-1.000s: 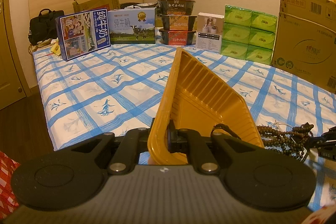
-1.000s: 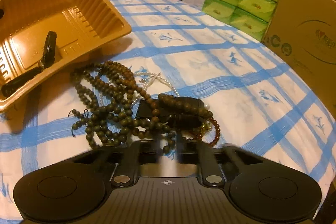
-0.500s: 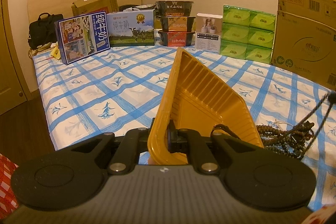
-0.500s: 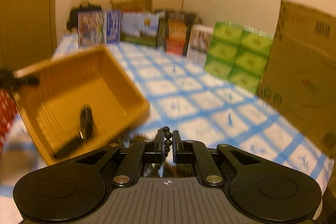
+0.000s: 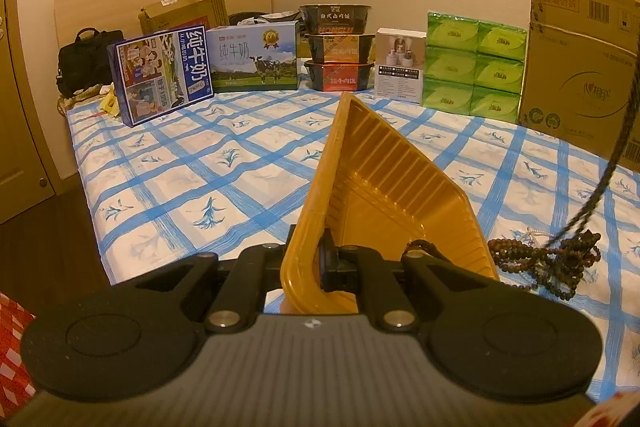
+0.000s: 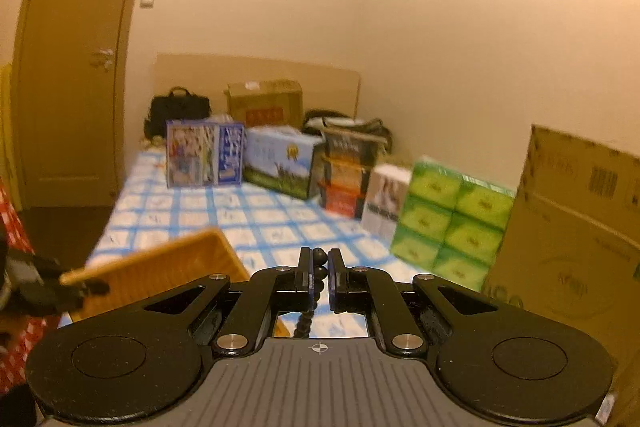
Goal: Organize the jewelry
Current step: 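Grasp a dark bead strand with the right gripper and lift it, then carry the bead strand over the tray and open the right gripper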
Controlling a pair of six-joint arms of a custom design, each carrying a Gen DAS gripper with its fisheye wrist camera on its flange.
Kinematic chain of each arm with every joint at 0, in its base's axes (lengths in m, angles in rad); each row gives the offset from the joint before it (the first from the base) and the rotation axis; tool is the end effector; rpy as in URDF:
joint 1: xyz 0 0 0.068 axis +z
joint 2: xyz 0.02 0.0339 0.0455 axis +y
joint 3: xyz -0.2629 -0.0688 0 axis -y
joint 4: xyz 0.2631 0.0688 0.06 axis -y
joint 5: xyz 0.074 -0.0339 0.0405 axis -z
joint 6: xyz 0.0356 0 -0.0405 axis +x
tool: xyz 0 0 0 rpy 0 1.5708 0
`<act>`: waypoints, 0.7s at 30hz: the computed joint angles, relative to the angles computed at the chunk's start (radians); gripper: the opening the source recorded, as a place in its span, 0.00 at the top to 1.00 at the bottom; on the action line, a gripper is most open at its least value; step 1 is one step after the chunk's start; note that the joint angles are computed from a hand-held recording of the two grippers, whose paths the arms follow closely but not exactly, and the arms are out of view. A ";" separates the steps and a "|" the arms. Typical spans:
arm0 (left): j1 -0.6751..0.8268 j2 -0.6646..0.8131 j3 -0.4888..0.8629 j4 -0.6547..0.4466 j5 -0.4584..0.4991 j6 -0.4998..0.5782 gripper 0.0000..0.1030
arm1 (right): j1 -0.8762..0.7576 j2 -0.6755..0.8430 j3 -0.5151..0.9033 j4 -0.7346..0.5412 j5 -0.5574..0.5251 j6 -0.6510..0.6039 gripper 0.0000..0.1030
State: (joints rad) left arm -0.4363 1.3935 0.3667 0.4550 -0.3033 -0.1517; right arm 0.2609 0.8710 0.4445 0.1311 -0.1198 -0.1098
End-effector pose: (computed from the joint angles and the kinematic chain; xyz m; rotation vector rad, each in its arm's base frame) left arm 0.2328 -0.0968 0.1198 0.1248 2.1099 -0.0250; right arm 0.2111 0.0608 0.2286 -0.4258 1.8205 0.2162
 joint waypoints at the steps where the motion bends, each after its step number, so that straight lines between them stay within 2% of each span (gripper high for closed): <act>1: -0.001 -0.003 -0.001 -0.001 0.000 0.000 0.94 | 0.002 0.004 0.018 -0.007 -0.009 -0.002 0.94; 12: -0.016 -0.004 0.012 -0.021 -0.012 -0.016 0.94 | 0.082 0.081 0.250 -0.033 -0.032 -0.066 0.94; 21: -0.017 -0.005 0.015 -0.026 -0.013 -0.021 0.94 | 0.142 0.230 0.453 0.019 -0.022 -0.124 0.94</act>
State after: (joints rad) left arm -0.4535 1.3887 0.3814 0.4289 -0.3163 -0.1728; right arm 0.4028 1.1014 0.8977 0.1504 -0.1418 -0.2335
